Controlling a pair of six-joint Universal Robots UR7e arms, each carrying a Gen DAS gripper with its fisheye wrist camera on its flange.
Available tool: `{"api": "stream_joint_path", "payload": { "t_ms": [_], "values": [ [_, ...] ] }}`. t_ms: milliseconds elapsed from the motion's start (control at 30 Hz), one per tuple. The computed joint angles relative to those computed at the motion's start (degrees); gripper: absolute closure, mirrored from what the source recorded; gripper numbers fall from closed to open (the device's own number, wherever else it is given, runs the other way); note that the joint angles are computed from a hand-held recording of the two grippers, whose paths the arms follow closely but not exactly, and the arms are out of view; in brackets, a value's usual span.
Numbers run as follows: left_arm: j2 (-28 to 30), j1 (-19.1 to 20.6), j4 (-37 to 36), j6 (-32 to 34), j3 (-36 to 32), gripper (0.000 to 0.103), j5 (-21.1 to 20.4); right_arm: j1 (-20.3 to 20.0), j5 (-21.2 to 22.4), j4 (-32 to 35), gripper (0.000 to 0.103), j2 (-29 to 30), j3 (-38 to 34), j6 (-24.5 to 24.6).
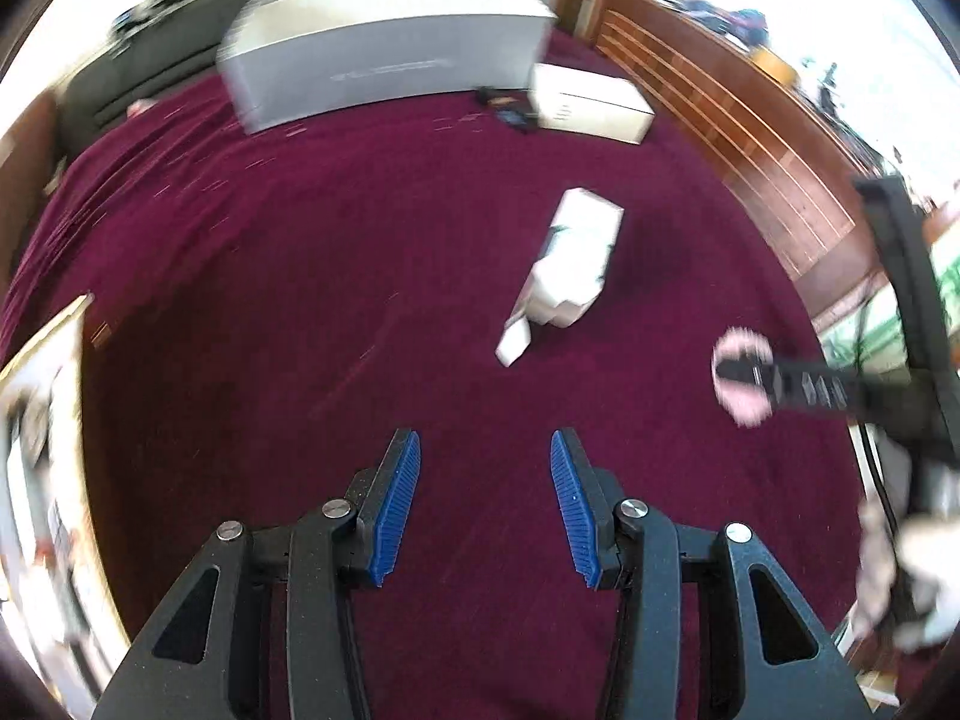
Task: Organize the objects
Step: 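Grasp the pink fluffy badge with right tool while left grasps the white medicine box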
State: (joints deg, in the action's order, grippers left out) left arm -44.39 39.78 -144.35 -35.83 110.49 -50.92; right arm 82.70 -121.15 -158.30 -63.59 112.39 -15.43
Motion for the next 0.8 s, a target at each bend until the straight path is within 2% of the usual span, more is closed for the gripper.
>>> {"api": "stream_joint_path", "payload": {
  "t_ms": [167,333,500,567,633,667,800],
  "values": [
    [7.87,2.44,-3.33,10.11,-8.04,0.064,1.4,-3.14,3.76,2.05,0.063,-4.2,2.97,1.43],
    [13.59,3.25,-3.32,16.66,-14.56,0.063,4.51,-3.66,4.84,1.51,0.061,-5.31,4.09,0.98],
    [17.45,4.04,-1.33,18.77,-18.42,0.06,6.36,-3.29,4.25,0.72,0.057,-5.05,4.31,0.27],
    [17.71,4.23,-2.8,18.46,-18.47,0.06,6.42,-3.26,4.14,0.28,0.056,-4.88,4.43,-0.07],
    [16.97,4.88,-1.94,15.72,-18.64,0.065,4.31,-3.36,4.49,0.24,0.054,-4.88,4.53,-0.05],
    [16.49,4.95,-2.34,15.11,-18.01,0.074,3.93,-3.47,4.85,0.7,0.053,-5.0,4.39,0.16],
    [14.37,4.56,-2.78,12.78,-15.24,0.074,3.68,-3.78,6.19,2.05,0.046,-5.38,4.06,1.09]
  ]
}}
